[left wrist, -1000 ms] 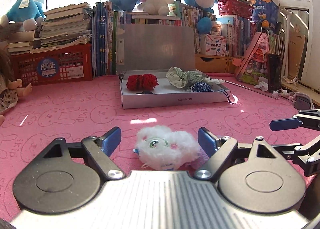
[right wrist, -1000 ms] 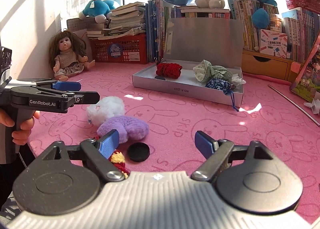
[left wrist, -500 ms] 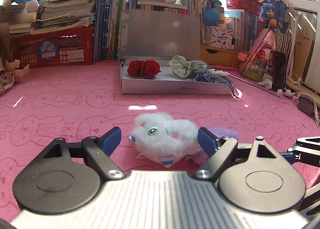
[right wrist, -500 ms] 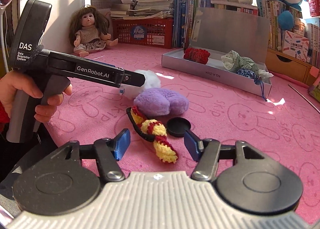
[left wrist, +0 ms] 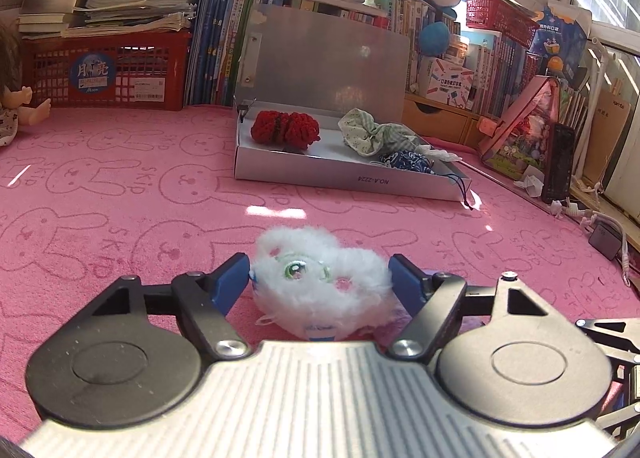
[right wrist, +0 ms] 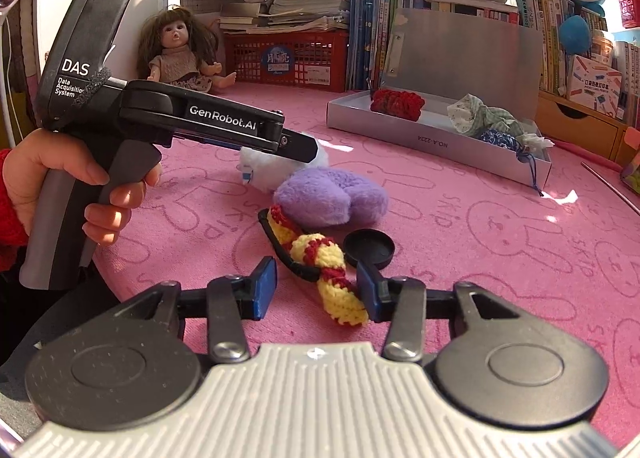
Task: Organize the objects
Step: 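Move left gripper to white fluffy toy while right gripper moves to yellow-red crocheted strip, then close left gripper on white fluffy toy while right gripper grasps yellow-red crocheted strip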
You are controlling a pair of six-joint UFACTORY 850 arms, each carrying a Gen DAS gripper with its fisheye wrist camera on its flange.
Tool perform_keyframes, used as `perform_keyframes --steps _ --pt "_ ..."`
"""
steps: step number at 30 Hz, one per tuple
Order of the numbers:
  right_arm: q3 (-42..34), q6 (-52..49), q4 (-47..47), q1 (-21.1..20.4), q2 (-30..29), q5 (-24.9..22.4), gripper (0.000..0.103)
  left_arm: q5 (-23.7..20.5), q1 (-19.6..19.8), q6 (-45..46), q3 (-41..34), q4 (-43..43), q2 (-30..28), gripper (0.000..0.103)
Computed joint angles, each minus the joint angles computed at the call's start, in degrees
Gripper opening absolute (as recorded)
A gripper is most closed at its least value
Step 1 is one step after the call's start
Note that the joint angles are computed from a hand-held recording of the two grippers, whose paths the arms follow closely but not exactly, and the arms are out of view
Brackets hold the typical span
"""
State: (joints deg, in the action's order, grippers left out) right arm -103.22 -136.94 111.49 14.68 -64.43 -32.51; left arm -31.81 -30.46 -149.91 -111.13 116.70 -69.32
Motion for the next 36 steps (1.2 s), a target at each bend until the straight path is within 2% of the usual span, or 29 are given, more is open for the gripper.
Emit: perform_keyframes --steps 9,13,15,22,24,27,29,33,36 --pt "-0.5 -0.2 0.6 0.0 -0.5 -0.6 0.047 -1.4 -0.2 -3.7 1.8 2.1 1.1 0.062" --pt "-0.6 0.0 0.5 0.1 -0.6 -0.6 0.045 -1.0 0.1 -4.4 1.7 2.5 1.0 0.063" --pt "-0.7 0.1 0.5 0.1 -0.7 -0.7 0.045 -0.6 0.0 -1.9 0.4 0.6 0.4 0.066" --pt "-0.5 -0.8 1.2 0.3 -0.7 -1.0 0.045 3.1 0.4 14.1 -8.5 -14.8 -4.0 0.083" --pt "-0.5 -1.3 1.6 0.4 -0.8 -1.1 0.045 3.1 0.3 17.9 -10.5 -18.1 -5.1 0.083" --pt "-0.5 -1.5 1.7 0.4 -0.8 -1.4 0.045 2.9 0.3 16.7 -10.7 -17.7 -5.3 0.082" --pt "-0.5 -1.1 1.6 0.4 -0.9 -1.7 0.043 2.4 0.3 13.8 -9.6 -15.9 -4.7 0.076" --pt "-0.4 -0.4 1.7 0.1 -0.9 -2.1 0.034 2.6 0.3 11.2 -7.8 -14.1 -3.5 0.073" --pt "-0.5 1.8 0.7 -0.2 -0.9 -3.0 0.032 2.1 0.1 9.4 -6.7 -12.7 -2.8 0.073"
